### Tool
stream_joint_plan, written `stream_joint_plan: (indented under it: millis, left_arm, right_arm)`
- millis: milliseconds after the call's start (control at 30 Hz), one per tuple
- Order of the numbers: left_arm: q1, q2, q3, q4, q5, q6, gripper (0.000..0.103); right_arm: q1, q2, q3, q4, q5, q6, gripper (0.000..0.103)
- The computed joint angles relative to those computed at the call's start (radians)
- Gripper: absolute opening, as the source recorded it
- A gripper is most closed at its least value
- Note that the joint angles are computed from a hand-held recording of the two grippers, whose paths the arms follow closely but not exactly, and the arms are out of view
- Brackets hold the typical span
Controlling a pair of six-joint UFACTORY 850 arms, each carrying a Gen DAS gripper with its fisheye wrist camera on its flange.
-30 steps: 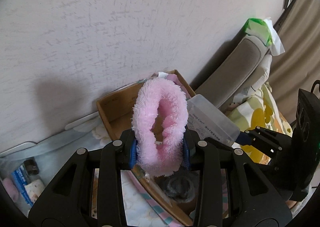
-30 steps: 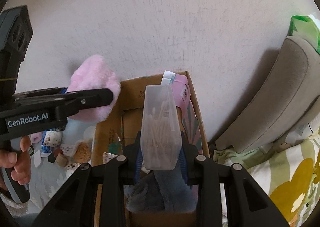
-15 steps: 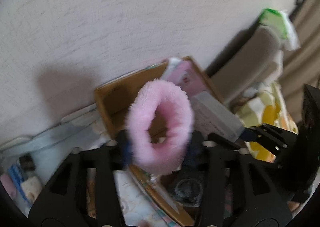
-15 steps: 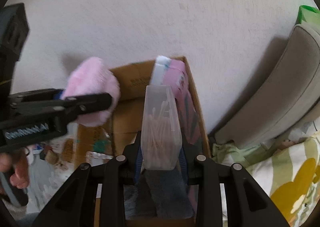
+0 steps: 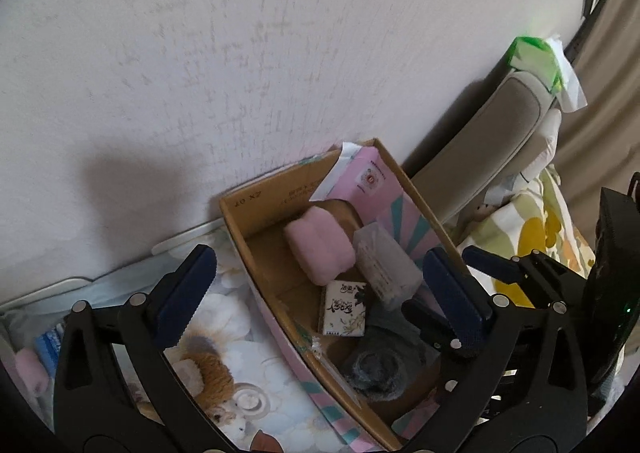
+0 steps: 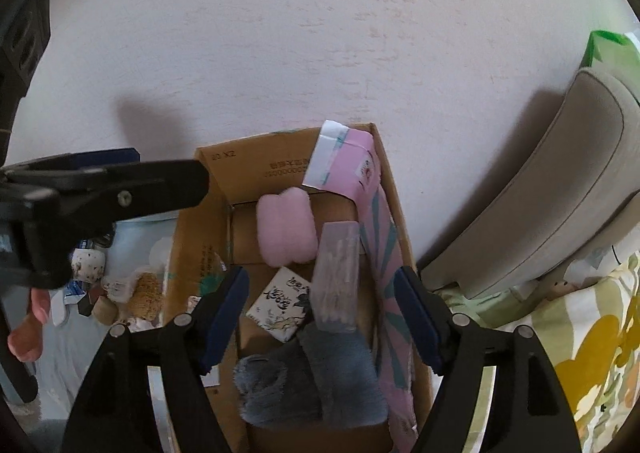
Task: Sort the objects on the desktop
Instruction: 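Carry wristband and swab box into the cardboard box and release both, then grasp the second pink wristband with left tool while right tool grasps patterned cloth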
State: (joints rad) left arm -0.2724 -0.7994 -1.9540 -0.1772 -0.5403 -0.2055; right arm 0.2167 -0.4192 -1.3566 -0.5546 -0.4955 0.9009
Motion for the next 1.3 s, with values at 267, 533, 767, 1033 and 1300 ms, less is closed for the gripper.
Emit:
stream_joint_plan:
  millis: [267, 533, 767, 1033, 1300]
  left_arm:
    - [0.027, 0.115, 0.132, 0.077, 0.01, -0.088, 0.103]
    - [0.069, 0.303, 0.35, 0.177, 0.115, -0.184, 0.103]
    - [0.119, 0.471, 0.529, 0.326, 0.128, -0.329, 0.103]
    - [0.208, 0.634, 0.71, 0.483, 0.11, -0.492, 0.103]
    - [0.294, 0.724, 0.881, 0.474, 0.12, -0.562, 0.102]
  right_arm:
    - [0.049, 0.018, -0.018, -0.136, -0.062, 0.107, 0.071]
    - [0.082, 0.026, -0.043, -0.089, -0.077, 0.053, 0.071]
    - [0.125, 0.017, -0.096, -0.005, -0.061, -0.042, 0.071]
    - [0.173, -0.057, -0.197, 0.081, -0.055, -0.207, 0.071]
    - [0.191, -0.191, -0.329, 0.368, -0.051, -0.491, 0.071]
